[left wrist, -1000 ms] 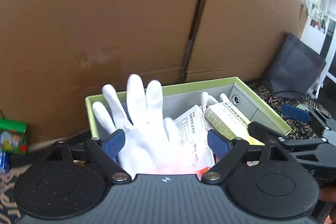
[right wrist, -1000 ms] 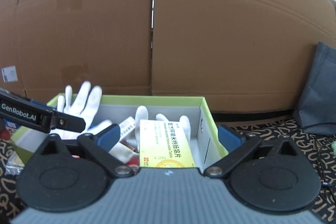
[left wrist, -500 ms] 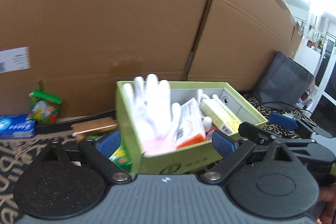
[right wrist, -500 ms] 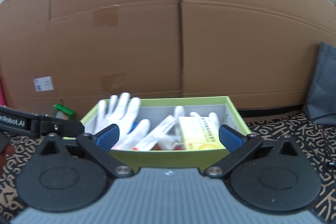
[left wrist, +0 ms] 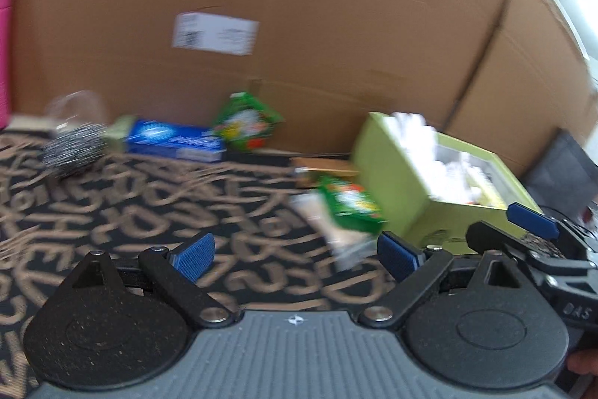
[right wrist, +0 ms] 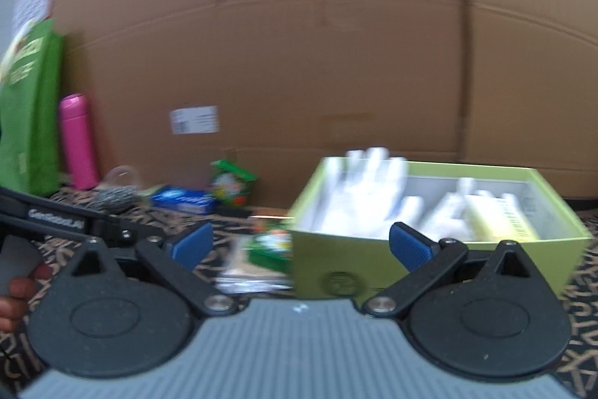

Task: Organize objects
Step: 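Move both grippers back toward the steel wool and stick bag, then grasp the steel wool scrubber with left gripper while right gripper grasps bag of sticks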

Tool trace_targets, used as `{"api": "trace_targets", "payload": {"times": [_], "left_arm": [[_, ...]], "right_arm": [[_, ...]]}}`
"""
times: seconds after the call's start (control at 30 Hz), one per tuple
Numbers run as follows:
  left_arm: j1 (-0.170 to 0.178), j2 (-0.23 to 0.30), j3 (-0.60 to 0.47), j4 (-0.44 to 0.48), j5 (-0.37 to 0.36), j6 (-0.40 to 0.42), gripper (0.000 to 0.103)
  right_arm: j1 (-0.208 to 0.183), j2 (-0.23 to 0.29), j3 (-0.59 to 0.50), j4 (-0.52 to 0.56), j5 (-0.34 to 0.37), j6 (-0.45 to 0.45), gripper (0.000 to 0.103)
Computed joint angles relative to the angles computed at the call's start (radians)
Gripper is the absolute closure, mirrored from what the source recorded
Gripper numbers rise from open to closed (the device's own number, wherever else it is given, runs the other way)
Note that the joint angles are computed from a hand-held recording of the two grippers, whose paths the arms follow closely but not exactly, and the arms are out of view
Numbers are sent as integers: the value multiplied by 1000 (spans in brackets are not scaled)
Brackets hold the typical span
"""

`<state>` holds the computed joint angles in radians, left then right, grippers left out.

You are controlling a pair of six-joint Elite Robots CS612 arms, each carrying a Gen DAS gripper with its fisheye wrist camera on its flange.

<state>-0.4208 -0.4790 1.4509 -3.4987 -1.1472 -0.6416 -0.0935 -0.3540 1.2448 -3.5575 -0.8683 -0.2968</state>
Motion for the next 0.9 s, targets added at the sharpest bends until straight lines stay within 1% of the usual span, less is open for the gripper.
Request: {"api": "trace_targets", "payload": {"times": [0.13,0.23,0.33,0.47,0.53,0.6,0.63,0.7,0.73,0.8,0.87,0.9], "left_arm": [[13,-18,59,-7,55,-57,6],[28,-29,89,0,89,-101,6],[47,-30,92,6,116,-107,6],[71,-18,58,69,172,-92,6],[86,-8,33,101,182,-73,6],[100,0,10,125,180,-56,6],[107,5,-1,132,176,-49,6],[117,13,-21,153,175,-42,6],[122,17,-30,164,174,-38,6],[129,24,-48,186,171,-29,6],[136,32,-64,201,157,-17,8],[138,35,-70,205,146,-7,11]], "right_arm": [[29,-1,0,55,34,-64,9],[52,8,-21,109,52,-83,10],[73,24,-51,149,62,-93,10],[100,45,-93,200,21,-100,10],[107,53,-106,208,-12,-91,10],[112,59,-110,199,-79,-73,10],[115,62,-114,198,-126,-52,10],[112,70,-128,212,-182,16,12],[106,73,-138,235,-176,48,18],[95,72,-144,290,-147,71,20],[99,68,-135,293,-168,37,20],[104,66,-131,298,-189,16,20]]}}
